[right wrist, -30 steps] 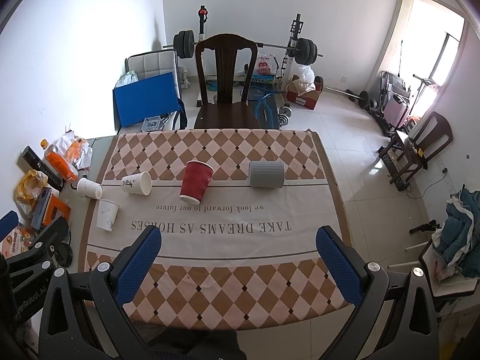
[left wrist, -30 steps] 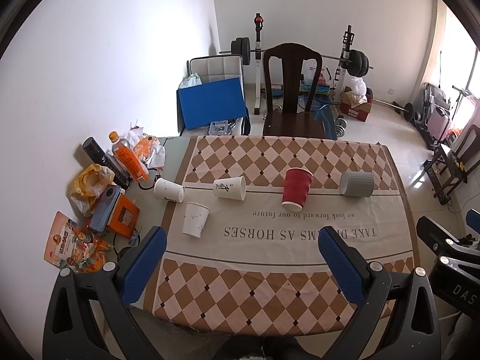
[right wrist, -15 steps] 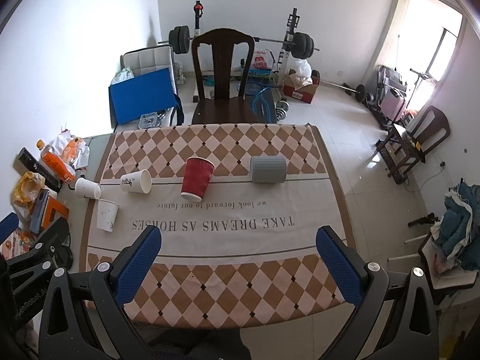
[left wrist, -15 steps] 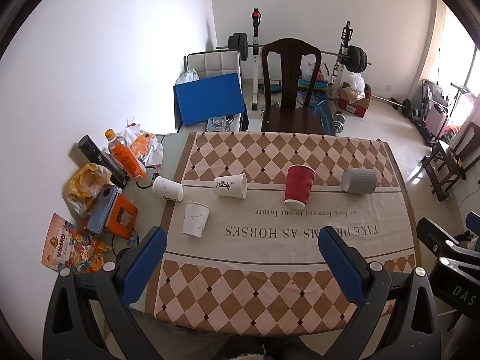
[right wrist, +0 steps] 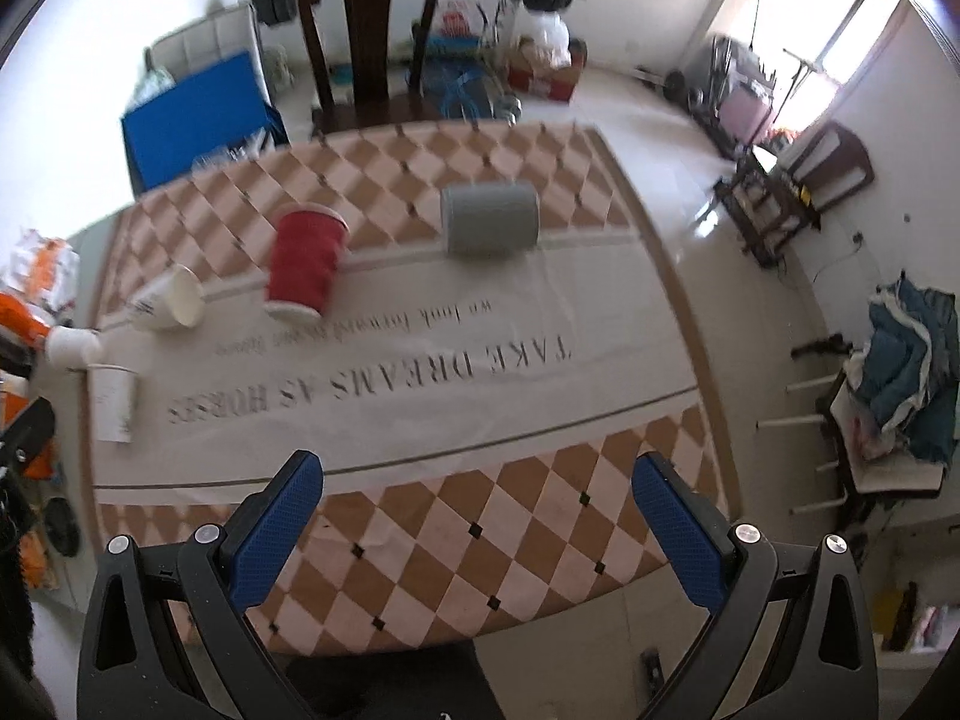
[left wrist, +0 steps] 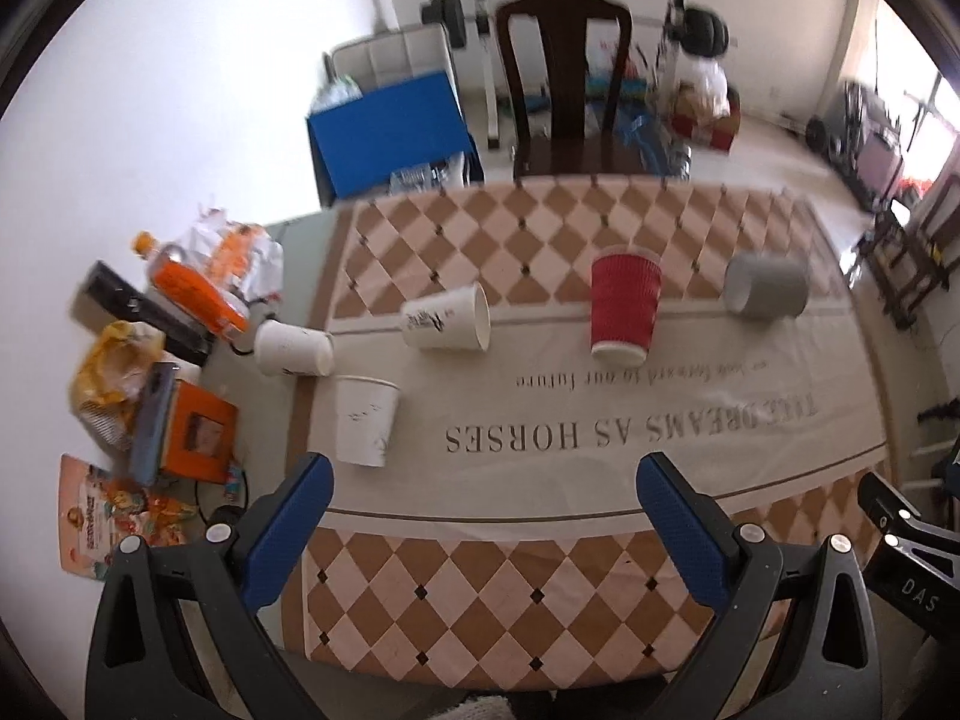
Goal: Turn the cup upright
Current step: 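Move the left tool to the red ripple cup and close on it, then lift the red cup with the left tool and carry it toward the right tool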
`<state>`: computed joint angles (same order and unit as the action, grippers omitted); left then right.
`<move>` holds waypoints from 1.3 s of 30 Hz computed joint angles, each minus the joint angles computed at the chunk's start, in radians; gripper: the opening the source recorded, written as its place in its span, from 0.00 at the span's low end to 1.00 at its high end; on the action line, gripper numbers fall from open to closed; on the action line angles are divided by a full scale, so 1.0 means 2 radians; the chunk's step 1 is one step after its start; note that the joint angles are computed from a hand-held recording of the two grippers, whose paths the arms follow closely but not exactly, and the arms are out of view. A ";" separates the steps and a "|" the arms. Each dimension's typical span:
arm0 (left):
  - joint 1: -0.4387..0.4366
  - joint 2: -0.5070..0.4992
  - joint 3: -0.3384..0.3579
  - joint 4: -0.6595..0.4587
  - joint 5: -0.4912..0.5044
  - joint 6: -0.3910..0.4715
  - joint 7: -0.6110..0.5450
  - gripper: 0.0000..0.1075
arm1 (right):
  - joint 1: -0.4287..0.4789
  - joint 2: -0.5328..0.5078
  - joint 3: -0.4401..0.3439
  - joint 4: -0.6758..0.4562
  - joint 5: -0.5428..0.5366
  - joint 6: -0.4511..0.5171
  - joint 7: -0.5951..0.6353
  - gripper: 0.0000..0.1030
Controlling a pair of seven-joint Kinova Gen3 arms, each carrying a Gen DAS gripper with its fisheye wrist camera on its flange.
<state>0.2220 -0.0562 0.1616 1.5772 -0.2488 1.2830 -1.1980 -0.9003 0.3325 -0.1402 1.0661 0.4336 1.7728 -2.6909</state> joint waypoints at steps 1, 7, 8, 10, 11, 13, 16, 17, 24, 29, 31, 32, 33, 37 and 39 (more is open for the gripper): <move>0.000 0.009 0.001 0.005 -0.002 -0.007 0.003 0.96 | 0.012 0.003 0.001 0.018 -0.008 -0.014 0.003 1.00; 0.025 0.089 -0.003 -0.003 -0.024 -0.023 0.037 0.96 | 0.081 0.033 0.009 0.096 -0.058 -0.104 0.041 1.00; 0.029 0.102 -0.006 -0.009 -0.024 -0.024 0.038 0.96 | 0.085 0.037 0.010 0.103 -0.061 -0.116 0.045 1.00; 0.039 0.135 -0.013 -0.027 -0.028 -0.019 0.040 0.96 | 0.103 0.046 0.013 0.120 -0.071 -0.149 0.060 1.00; 0.041 0.150 -0.017 -0.036 -0.025 -0.020 0.036 0.96 | 0.115 0.051 0.010 0.127 -0.076 -0.165 0.069 1.00; 0.047 0.179 -0.025 -0.056 -0.022 -0.020 0.030 0.96 | 0.123 0.067 0.018 0.125 -0.082 -0.176 0.088 1.00; 0.046 0.214 -0.032 -0.088 -0.003 -0.016 0.012 0.96 | 0.138 0.096 0.026 0.116 -0.093 -0.184 0.113 0.98; 0.046 0.225 -0.034 -0.099 0.004 -0.015 0.006 0.95 | 0.142 0.104 0.029 0.108 -0.096 -0.182 0.121 0.97; 0.049 0.291 -0.045 -0.170 0.034 -0.007 -0.023 0.87 | 0.170 0.148 0.045 0.072 -0.112 -0.186 0.168 0.85; 0.051 0.331 -0.050 -0.214 0.051 0.014 -0.040 0.83 | 0.187 0.168 0.053 0.048 -0.123 -0.182 0.189 0.82; 0.055 0.344 -0.052 -0.228 0.052 0.019 -0.046 0.83 | 0.190 0.174 0.056 0.040 -0.123 -0.182 0.196 0.82; 0.056 0.348 -0.052 -0.233 0.054 0.021 -0.050 0.83 | 0.191 0.177 0.057 0.036 -0.124 -0.181 0.199 0.82; 0.057 0.354 -0.052 -0.238 0.054 0.023 -0.054 0.83 | 0.193 0.181 0.058 0.032 -0.125 -0.179 0.202 0.82; 0.063 0.375 -0.054 -0.259 0.057 0.035 -0.067 0.82 | 0.197 0.186 0.060 0.030 -0.130 -0.182 0.208 0.82; 0.064 0.384 -0.055 -0.266 0.057 0.038 -0.074 0.79 | 0.200 0.188 0.060 0.030 -0.132 -0.183 0.210 0.82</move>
